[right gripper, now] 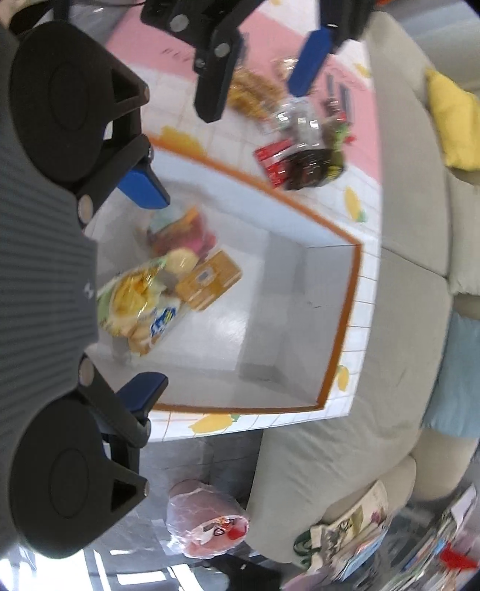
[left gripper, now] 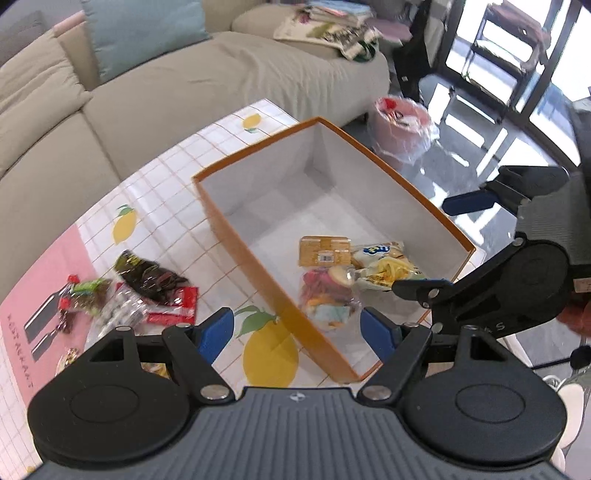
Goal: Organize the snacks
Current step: 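Withdraw both tools from the box back over the table, then grasp the MILENI popcorn bag with left tool while right tool reaches the pasta bag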
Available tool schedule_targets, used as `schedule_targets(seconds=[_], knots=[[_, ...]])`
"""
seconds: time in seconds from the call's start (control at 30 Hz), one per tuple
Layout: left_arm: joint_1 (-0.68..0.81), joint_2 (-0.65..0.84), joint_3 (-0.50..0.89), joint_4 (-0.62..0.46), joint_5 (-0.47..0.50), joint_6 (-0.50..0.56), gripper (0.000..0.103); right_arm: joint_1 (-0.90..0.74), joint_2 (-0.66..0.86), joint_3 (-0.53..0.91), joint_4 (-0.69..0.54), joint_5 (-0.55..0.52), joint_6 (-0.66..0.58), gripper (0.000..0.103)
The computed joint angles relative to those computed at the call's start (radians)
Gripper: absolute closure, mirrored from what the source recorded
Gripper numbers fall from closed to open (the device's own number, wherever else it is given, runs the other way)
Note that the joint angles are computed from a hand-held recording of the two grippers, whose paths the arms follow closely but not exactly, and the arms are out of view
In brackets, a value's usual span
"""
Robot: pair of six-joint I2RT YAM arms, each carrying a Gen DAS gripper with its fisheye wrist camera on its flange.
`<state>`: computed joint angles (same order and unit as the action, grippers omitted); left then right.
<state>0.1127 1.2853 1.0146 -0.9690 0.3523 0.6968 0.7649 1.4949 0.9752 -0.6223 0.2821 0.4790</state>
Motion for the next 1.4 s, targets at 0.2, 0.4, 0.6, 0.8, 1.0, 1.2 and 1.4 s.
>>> schedule_targets(seconds=[0.2, 0.4, 0.6, 0.8, 1.0, 1.2, 1.4], knots=[[0.231, -0.054, -0.059, 0.025, 0.1, 0.12, 0.012, 0.166, -0.007, 0.011, 0.068, 0.157, 0.204, 0.01], [0.491, -0.012, -0.092, 0.06, 0.195, 0.235, 0.012, 0.299, 0.129, 0.088, 0.162, 0.277, 0.366, 0.01], [0.682, 0.109, -0.102, 0.14, 0.22, 0.273, 0.014, 0.38, 0.294, 0.193, 0.256, 0.327, 0.434, 0.01], [0.807, 0.263, -0.075, 0.187, 0.223, 0.286, 0.015, 0.407, 0.462, 0.32, 0.308, 0.282, 0.48, 0.014], [0.863, 0.367, -0.081, 0.273, 0.223, 0.3, 0.015, 0.43, 0.625, 0.488, 0.228, 0.289, 0.439, 0.024], [0.866, 0.46, -0.067, 0.314, 0.228, 0.299, 0.015, 0.426, 0.735, 0.583, 0.19, 0.283, 0.372, 0.033], [0.818, 0.547, -0.02, 0.414, 0.191, 0.222, 0.015, 0.377, 0.794, 0.62, 0.202, 0.214, 0.366, 0.036]])
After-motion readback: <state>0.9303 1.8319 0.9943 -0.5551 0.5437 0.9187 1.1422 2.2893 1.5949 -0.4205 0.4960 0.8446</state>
